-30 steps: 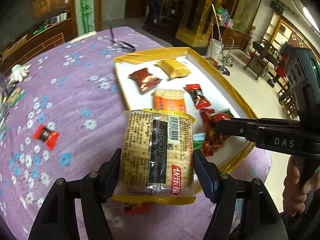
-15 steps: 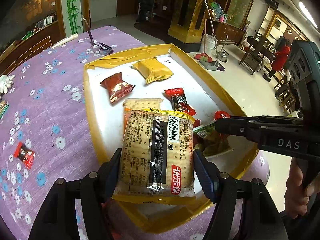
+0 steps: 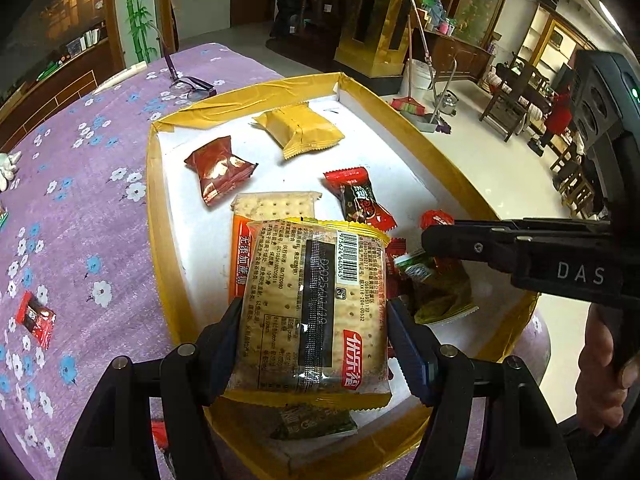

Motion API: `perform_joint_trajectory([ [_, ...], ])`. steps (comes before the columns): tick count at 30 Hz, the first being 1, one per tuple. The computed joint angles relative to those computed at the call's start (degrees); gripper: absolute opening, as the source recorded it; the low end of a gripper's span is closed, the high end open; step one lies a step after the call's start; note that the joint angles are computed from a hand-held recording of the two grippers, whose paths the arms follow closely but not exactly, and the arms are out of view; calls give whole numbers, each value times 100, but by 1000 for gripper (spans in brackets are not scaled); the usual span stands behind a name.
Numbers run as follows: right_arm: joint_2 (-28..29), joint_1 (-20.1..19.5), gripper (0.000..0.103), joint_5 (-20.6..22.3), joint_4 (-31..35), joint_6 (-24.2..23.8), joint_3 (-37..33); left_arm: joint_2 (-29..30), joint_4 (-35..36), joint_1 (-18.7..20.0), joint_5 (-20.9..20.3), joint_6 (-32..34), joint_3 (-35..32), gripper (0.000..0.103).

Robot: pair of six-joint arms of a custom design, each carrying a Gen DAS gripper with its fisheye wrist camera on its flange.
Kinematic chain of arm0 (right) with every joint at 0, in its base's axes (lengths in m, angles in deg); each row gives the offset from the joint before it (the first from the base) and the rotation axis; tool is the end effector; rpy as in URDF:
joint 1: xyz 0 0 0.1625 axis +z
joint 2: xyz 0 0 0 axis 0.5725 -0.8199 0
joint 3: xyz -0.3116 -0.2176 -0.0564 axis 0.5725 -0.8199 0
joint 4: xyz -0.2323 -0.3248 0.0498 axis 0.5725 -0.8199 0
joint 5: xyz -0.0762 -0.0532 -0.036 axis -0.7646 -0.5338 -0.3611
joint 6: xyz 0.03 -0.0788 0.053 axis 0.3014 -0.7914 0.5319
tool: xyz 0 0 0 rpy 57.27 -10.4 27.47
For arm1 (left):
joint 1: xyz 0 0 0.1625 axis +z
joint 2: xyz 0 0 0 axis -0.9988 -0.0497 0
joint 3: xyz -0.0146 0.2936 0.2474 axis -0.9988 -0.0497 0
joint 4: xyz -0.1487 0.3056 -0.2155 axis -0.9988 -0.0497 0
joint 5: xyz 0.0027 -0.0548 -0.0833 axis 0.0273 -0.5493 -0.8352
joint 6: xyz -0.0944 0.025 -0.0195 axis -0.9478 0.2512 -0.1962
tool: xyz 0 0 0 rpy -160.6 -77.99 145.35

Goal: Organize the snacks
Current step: 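Lower the cracker pack and red candy into the tray and open both tools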

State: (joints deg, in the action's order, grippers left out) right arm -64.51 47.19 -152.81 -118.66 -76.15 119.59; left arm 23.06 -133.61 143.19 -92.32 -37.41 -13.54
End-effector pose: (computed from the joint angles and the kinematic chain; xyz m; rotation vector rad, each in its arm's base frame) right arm 0.0029 -0.6098 0.2034 -0.4277 -2.4413 0.9180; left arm -0.2770 -0.7068 -0.0824 1.3853 2.4547 -0.0536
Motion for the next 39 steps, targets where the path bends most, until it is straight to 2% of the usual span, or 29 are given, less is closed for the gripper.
perform_joint_trajectory([
  [5,27,-29,20,-11,23,22,-21,7,-169,-42,111,198,129,72],
  [17,118,-59,20,-152,51,38,-36,-59,-1063,-127,343,712,651,72],
  [39,163,-66,20,-202,150,34,-81,-64,-1289,-196,481,969,784,72],
])
